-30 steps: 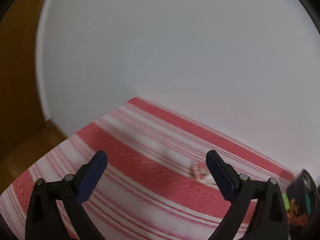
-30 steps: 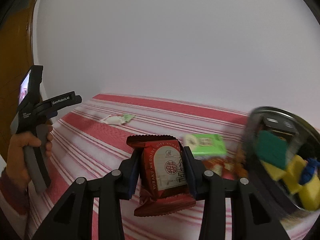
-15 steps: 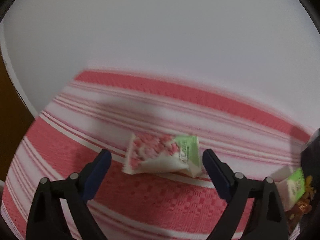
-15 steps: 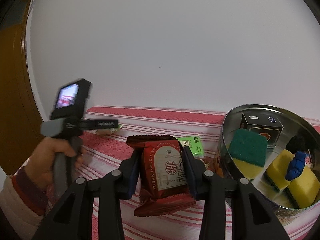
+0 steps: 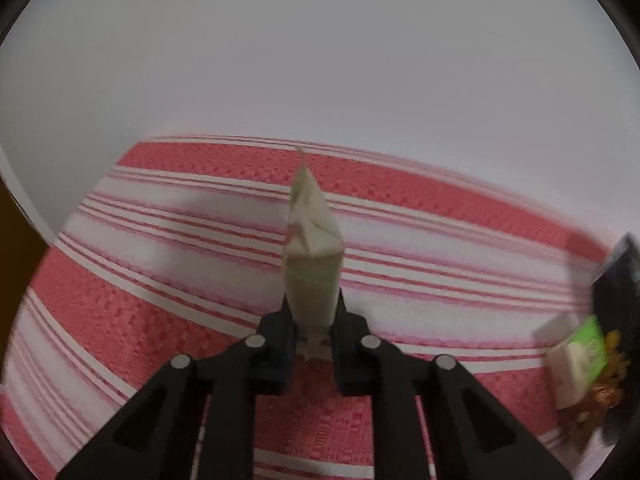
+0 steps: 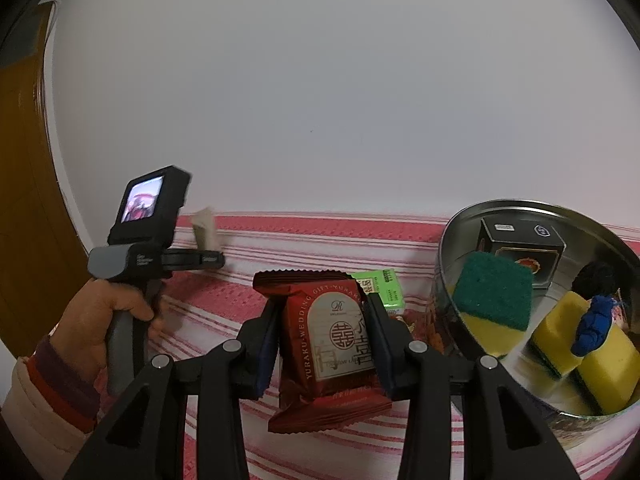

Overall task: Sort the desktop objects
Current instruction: 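Grasp the white-green wrapper with the left gripper while the right gripper holds the red packet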

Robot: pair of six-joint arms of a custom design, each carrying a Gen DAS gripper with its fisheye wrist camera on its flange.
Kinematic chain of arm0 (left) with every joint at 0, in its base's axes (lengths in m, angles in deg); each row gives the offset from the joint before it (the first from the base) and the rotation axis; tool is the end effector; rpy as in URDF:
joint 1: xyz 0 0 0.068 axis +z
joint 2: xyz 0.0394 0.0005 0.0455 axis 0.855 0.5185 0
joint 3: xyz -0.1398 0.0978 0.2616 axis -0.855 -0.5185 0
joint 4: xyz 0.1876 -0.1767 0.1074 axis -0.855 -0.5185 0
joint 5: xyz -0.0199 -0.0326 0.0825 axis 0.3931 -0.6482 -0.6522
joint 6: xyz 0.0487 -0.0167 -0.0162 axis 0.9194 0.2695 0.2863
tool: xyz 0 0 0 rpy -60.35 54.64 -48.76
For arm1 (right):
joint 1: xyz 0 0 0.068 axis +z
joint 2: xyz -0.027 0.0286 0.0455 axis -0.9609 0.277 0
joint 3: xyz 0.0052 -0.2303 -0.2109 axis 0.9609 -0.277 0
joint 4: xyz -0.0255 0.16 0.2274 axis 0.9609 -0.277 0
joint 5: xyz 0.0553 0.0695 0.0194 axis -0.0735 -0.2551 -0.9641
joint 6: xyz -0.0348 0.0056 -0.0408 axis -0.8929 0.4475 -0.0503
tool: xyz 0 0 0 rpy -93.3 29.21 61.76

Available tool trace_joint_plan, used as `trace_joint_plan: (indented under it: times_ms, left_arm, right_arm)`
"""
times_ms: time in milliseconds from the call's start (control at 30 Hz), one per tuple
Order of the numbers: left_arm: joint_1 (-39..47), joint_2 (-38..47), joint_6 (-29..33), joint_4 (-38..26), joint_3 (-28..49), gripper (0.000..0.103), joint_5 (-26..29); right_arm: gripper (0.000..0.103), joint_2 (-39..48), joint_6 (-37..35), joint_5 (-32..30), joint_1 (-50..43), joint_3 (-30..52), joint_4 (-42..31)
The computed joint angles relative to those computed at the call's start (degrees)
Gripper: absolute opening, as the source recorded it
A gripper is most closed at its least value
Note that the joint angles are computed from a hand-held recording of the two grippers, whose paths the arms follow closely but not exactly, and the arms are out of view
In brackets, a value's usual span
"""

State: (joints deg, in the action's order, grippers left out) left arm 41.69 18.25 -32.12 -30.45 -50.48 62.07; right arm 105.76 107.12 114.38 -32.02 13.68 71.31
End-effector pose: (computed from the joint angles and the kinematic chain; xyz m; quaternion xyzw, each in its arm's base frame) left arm 0.2059 -0.0596 0.1346 -0.0139 0.9382 -0.0544 0.3414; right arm 0.1491 0.1062 0.1667 0.0578 0.8588 0.0398 0.5075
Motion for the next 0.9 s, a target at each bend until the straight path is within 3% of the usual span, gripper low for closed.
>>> trace_joint_plan:
  times_ms: [33,133,267,367,433,467,533,567,600,700,900]
  left_arm:
    - [2.6,-2.7,0.0,2.4,-2.1,0.012,4.2]
    - [4.3,-9.4,-1.5,5.3,-5.9,0.012,6.4]
    - [1.2,-16.4,-0.5,2.0,-7.7,0.012,4.1]
    - [-1.9,-20.2,0.1,-1.5,-7.8,0.012,-1.3]
    - [-0.4,-19.4,1.6,-2.9,-7.0,0.012,0.2]
    - [0.2,-18.6,1.4,-3.1,-6.8,0.015,0.8]
    - [1.6,-16.7,0.4,-4.1,-5.9,0.034,2.9]
    - [3.3,-14.5,0.3,-2.7,-5.6,0.050,5.0]
    - [3.9,-14.1,-0.9,-2.1,-5.7,0.060,6.6]
    - [4.9,-13.3,-1.7,-1.0,-4.6,0.070,8.2]
    - [2.7,-8.5,-1.1,-4.5,1.0,0.075,0.2]
  right_arm:
    - [0.043,-0.3,0.2,0.3,0.1,0.0,-0.1]
    - [0.043,-0.1,1.4,1.8,1.1,-0.5,0.4]
    - [0.043,-0.4,3.0,3.7,2.6,-0.3,-0.7]
    - [0.043,0.8,3.2,3.6,2.6,0.2,-0.2]
    - [0.044,1.9,2.8,2.4,1.8,-0.3,1.8]
    - [0.044,1.9,3.0,2.5,2.0,-0.1,1.6]
    - [0.044,0.0,2.8,2.0,2.0,-1.2,0.9]
    - [0.044,0.0,2.9,2.0,2.2,-1.1,0.9]
    - [0.044,0.1,2.5,1.5,1.6,-1.1,1.3]
    - [0.044,-0.2,3.7,2.8,3.4,-0.2,-0.9]
    - [0.044,-1.0,5.2,1.9,3.7,0.0,-2.3]
